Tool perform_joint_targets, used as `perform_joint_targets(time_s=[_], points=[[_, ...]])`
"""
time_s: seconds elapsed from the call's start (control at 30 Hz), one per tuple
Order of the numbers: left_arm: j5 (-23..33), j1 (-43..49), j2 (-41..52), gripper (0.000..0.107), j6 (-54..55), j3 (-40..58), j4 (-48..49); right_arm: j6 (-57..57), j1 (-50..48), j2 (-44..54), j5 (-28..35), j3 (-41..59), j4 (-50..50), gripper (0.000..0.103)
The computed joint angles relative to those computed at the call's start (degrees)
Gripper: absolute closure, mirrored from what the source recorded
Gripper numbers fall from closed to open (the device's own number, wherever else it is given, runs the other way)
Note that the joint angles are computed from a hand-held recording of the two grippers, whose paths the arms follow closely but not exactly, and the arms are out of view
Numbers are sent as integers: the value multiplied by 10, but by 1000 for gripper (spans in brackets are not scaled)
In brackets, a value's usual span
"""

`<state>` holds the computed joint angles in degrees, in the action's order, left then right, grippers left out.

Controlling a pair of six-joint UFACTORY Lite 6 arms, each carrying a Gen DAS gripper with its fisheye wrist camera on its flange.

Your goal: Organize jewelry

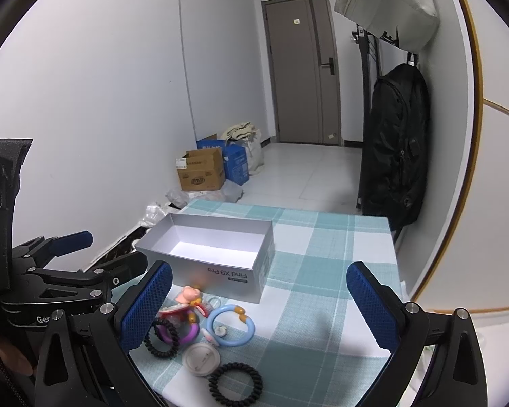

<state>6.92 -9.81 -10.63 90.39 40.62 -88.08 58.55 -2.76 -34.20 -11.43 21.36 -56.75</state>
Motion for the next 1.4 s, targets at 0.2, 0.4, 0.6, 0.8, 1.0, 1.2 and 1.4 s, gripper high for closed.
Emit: perform_joint_targets(time_s=[0.2,0.4,0.6,0.8,1.0,1.2,1.4], points=[[-4,-3,0,5,8,-1,-9,12,-5,-4,-2,-2,-14,0],[-7,-4,4,5,12,1,-15,24,-5,-7,0,-4,-26,0],[-2,-1,5,5,0,1,2,39,-14,-3,-7,-2,-43,0],[6,2,9,5,-49,1,56,60,-17,-4,-5,-1,-66,0],[35,14,19,5,-79,-8,117,117,-22,9,3,7,-127,0],[84,33,32,5,-138,-9,208,260,-50,35,-13,24,-271,0],[139,44,63,5,-216,2,320,357,-54,57,-18,35,-377,0]])
